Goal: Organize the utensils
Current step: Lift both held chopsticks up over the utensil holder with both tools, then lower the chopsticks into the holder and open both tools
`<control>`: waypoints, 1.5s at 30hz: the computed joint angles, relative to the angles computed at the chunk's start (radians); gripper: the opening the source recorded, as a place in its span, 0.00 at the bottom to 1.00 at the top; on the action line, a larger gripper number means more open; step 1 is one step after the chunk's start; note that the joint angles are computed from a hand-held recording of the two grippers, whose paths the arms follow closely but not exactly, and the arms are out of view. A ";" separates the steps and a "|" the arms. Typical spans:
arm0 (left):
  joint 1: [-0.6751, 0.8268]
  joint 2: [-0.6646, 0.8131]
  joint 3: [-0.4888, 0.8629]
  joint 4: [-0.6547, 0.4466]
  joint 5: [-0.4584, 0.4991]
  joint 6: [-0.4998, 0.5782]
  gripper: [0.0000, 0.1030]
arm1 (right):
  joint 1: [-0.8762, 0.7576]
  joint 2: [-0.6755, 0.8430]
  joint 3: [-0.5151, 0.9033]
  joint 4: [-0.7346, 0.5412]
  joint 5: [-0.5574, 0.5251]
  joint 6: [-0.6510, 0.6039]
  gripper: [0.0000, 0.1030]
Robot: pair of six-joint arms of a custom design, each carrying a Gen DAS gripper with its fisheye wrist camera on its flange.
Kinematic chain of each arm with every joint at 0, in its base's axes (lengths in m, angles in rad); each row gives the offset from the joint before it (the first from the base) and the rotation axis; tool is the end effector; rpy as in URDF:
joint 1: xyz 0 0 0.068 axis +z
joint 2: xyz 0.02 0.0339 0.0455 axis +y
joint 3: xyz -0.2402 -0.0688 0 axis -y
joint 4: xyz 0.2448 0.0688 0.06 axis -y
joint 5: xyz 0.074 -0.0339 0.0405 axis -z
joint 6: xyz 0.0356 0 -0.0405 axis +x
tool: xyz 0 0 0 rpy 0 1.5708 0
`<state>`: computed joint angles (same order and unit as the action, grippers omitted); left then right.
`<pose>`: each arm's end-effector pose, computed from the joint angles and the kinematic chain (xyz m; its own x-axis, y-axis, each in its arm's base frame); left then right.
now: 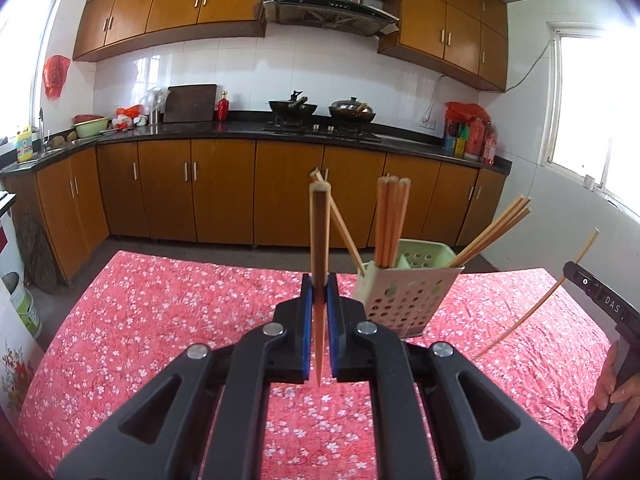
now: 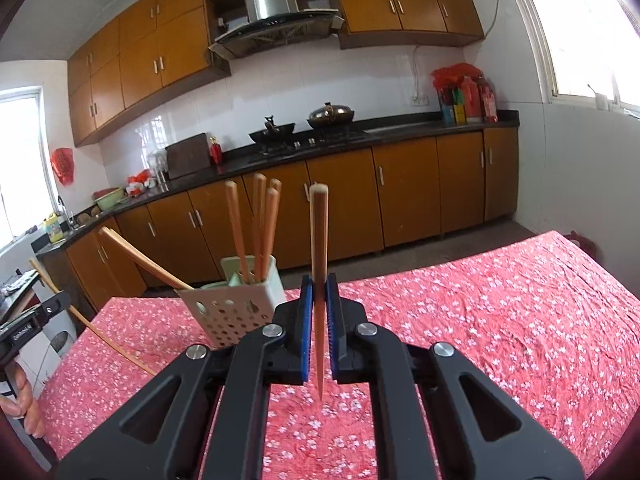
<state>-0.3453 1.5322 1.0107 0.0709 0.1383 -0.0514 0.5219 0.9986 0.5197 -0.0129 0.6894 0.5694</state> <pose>0.3288 -0.1235 0.2360 -0.4325 0.1015 -0.8959 0.4304 0.8964 -0.1062 0.2057 0.0922 0.2080 -0.2901 0.3131 -0.9043 0.3061 0.9257 0.2223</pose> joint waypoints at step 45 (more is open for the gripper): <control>-0.171 0.405 0.636 -0.020 -0.079 -0.106 0.08 | -0.093 0.411 0.307 0.476 -0.101 -0.292 0.08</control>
<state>-0.5162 1.9376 1.6470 0.0505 0.0594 -0.1578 0.4290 1.4099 0.8262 0.4631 0.5880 0.2773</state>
